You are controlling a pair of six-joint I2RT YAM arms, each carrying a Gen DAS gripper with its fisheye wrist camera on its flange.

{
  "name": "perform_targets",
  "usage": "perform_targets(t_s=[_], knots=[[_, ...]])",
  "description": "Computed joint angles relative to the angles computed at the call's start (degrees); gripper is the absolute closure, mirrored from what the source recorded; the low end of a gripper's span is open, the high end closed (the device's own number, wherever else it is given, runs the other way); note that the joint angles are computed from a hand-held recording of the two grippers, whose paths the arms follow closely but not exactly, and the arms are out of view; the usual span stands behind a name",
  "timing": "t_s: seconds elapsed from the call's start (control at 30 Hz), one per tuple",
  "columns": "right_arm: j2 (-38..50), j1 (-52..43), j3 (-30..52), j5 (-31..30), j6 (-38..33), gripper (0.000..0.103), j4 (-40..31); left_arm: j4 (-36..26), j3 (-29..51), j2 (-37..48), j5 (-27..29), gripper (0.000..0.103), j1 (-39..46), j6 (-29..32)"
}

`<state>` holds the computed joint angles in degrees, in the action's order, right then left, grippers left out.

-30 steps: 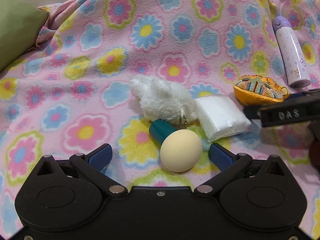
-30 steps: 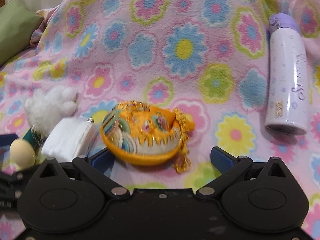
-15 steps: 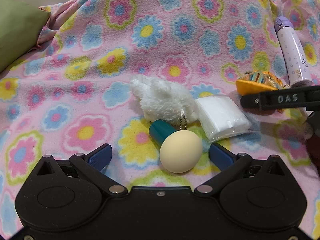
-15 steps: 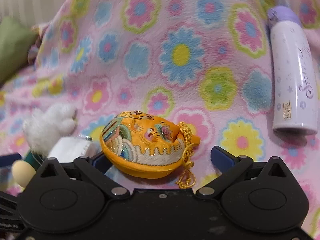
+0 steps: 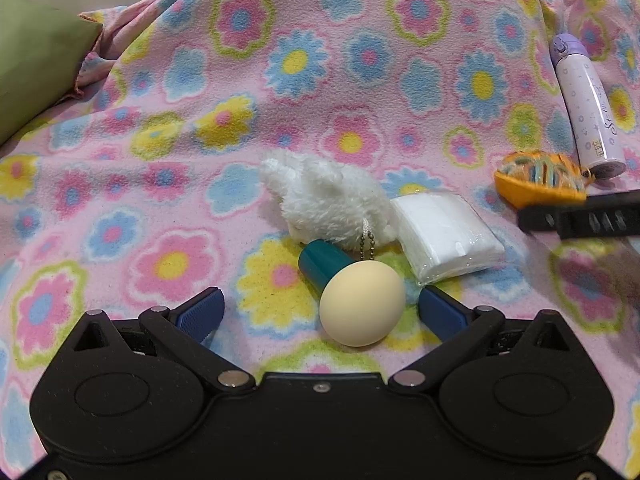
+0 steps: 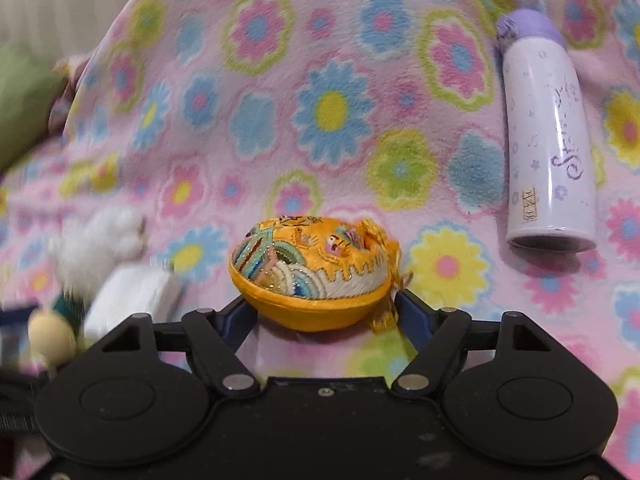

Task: Organize soft objects
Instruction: 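Approach and grasp the orange embroidered pouch with the right gripper, then grasp the cream ball's teal handle with the left gripper while the right holds the pouch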

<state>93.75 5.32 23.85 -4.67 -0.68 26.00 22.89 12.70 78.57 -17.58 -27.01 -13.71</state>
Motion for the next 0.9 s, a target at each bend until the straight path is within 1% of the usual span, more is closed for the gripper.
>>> perform_targets(t_s=[0.1,0.17,0.2,0.23,0.27,0.3,0.4,0.43,0.5,0.6,0.67,0.8,0.9], knots=[[-5.4,-1.4,-2.9,-1.4,-5.0,0.03,-4.1,0.0,0.0,0.1,0.0,0.002,0.0,0.0],[-9.4,-2.6,-4.2,-2.0,-6.4,0.029,-7.4,0.1,0.0,0.1,0.0,0.002,0.0,0.0],[-10.8,-3.2,-4.1,-2.6,-5.5,0.028,-9.4,0.1,0.0,0.1,0.0,0.002,0.0,0.0],[-11.8,-4.2,-3.7,-3.9,-4.0,0.023,-11.1,0.0,0.0,0.1,-0.1,0.002,0.0,-0.1],[-12.5,-5.2,-3.0,-5.4,-1.5,0.018,-12.5,0.0,0.0,0.1,-0.1,0.002,0.0,-0.1],[-12.5,-5.7,-2.1,-6.2,0.9,0.016,-13.3,0.0,0.0,0.1,-0.1,0.002,0.0,-0.1],[-10.0,-4.7,1.7,-4.6,8.9,0.007,-14.0,0.0,0.0,0.1,-0.1,0.002,0.0,-0.1],[-8.5,-4.0,3.3,-3.5,11.5,0.002,-14.1,0.1,0.0,0.1,-0.1,0.002,-0.1,-0.1],[-4.5,-2.8,7.1,-2.1,15.4,0.001,-15.3,0.1,0.0,0.1,-0.1,0.002,-0.1,-0.1],[0.1,-1.6,11.1,-0.7,19.2,0.001,-16.6,0.1,0.0,0.1,-0.1,0.002,-0.1,-0.1],[1.8,0.0,12.0,1.8,19.7,0.001,-15.5,0.1,0.0,0.1,-0.1,0.002,-0.1,-0.1],[3.3,3.6,12.4,6.9,17.7,0.004,-13.6,0.2,-0.1,0.1,-0.1,0.002,-0.1,-0.1],[4.4,4.9,12.8,8.4,16.0,0.005,-12.6,0.2,-0.1,0.1,-0.1,0.002,-0.1,-0.1]])
